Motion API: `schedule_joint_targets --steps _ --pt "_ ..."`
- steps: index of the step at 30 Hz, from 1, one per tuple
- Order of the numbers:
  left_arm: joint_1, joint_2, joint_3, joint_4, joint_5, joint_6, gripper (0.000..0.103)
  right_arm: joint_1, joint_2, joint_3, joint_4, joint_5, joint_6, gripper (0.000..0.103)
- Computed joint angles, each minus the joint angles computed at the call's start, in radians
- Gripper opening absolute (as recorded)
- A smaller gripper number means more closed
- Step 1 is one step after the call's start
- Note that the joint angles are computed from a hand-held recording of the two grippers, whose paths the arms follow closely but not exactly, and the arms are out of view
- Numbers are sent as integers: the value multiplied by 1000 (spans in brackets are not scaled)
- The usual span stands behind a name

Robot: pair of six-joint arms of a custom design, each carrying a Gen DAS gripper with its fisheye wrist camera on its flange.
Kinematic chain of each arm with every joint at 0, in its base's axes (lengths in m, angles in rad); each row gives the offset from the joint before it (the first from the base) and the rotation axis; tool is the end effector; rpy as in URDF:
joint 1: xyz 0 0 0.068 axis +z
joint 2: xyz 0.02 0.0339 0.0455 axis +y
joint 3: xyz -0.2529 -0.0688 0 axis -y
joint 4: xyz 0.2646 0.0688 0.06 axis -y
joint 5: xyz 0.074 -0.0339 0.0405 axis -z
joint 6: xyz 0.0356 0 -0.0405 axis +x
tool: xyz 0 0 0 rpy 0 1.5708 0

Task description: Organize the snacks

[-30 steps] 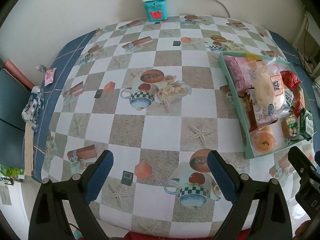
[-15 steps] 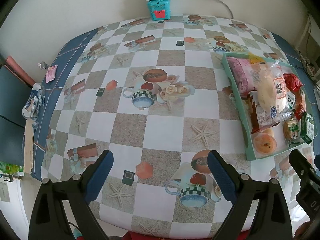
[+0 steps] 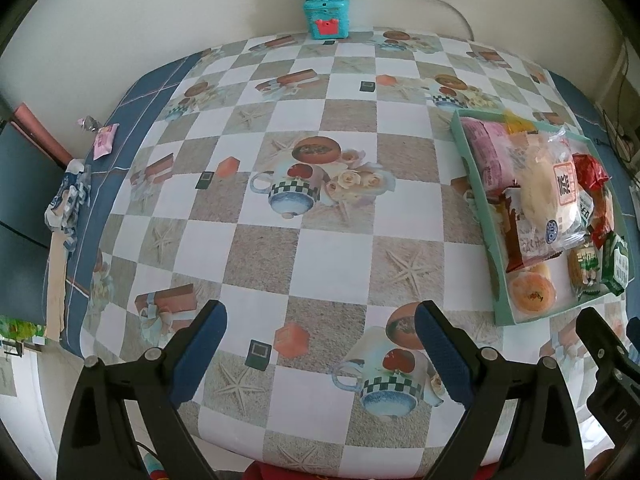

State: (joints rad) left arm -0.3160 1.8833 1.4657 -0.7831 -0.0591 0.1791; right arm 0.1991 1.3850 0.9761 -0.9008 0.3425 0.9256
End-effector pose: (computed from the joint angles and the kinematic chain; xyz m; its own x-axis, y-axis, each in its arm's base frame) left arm 0.3842 -0.1234 0.1996 -0.8203 0.4553 -0.3461 0.4431 0.8886 0.1186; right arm 0.2648 0.0412 0.2080 -0.6504 0.6365 -0.4145 0.6957 0.7182 0.0111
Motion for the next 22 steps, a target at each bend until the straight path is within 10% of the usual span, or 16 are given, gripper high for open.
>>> schedule_joint_targets --steps 22 --pt "13 -37 -31 49 13 -11 95 0 5 0 3 -2 -11 103"
